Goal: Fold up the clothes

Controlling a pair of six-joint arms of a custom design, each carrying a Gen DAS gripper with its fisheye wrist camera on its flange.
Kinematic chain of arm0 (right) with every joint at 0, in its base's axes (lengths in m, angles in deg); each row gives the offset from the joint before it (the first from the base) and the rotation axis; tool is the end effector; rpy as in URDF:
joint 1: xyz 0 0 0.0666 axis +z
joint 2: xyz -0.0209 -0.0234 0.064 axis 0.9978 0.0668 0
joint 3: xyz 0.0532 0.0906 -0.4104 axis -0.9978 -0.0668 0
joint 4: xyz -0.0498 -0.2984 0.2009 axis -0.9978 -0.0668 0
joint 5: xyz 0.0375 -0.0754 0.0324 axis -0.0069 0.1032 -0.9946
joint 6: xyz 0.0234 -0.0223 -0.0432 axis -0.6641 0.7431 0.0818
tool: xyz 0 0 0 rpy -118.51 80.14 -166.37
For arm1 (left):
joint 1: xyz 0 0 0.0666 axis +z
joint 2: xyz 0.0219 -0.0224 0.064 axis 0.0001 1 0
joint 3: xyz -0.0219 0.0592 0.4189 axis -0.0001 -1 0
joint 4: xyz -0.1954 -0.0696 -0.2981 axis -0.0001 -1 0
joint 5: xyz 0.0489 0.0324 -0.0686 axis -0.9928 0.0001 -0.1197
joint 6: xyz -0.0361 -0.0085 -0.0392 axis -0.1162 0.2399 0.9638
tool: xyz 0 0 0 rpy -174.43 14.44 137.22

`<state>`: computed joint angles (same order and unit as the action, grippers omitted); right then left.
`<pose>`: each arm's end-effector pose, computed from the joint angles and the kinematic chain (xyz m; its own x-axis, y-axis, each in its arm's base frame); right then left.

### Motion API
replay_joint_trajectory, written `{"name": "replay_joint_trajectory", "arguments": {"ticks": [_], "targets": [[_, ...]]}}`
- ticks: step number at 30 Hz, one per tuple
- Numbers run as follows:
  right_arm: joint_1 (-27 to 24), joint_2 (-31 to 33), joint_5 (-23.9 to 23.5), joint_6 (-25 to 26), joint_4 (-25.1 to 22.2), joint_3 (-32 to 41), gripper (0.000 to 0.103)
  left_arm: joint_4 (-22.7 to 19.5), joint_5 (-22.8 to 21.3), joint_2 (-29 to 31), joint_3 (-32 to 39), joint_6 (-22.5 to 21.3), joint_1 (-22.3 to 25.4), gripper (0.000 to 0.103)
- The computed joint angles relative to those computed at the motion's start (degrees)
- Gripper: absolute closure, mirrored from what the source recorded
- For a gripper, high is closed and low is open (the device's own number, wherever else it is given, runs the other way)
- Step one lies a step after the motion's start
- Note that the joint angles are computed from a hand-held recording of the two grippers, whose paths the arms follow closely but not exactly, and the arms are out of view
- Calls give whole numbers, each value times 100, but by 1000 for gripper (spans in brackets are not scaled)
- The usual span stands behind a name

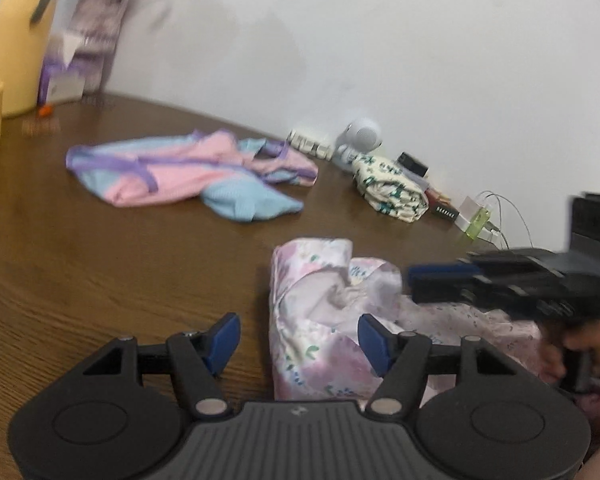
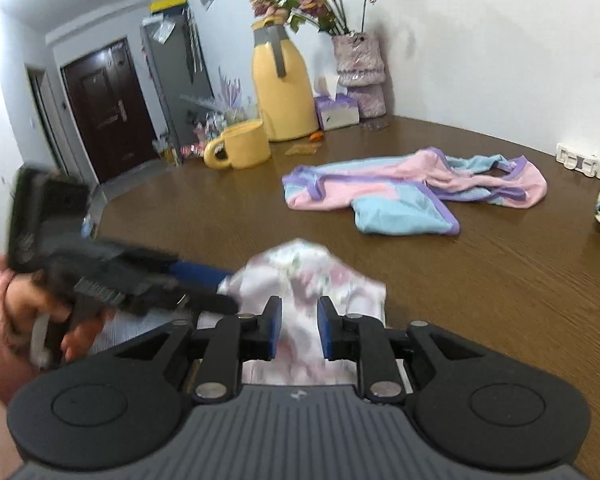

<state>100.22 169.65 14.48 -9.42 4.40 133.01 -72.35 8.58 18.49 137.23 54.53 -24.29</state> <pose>0.4560 0.1281 0.4693 -0.5722 -0.1913 -0.7975 -0.5546 0.8066 0.2045 0.5182 -0.2493 0.4427 -0.6693 0.0933 -0.7371 0.5328 0.7517 -0.3886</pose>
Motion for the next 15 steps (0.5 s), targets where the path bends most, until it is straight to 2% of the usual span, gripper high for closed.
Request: {"name": "replay_joint_trajectory", "arguments": {"ticks": [2,4,7,9,11,15], "targets": [[30,-101,149,191,-182,-112,84,-110,69,89,88,27,17,41],[42,-171,239,253,-284,-240,84,-232,112,188,197,53,19,50],[49,-224,256,179,-284,-419,84,-356,104,288,322,88,-7,69],[78,-232,336,139,-233,-503,84,-417,63,338,394,71,-38,89],[111,-212,419,119,-186,-548,84,-378,-136,314,389,-123,-112,97],[145,-195,458,35,-42,-619,84,-91,-1037,35,234,-1180,-431,100]]}}
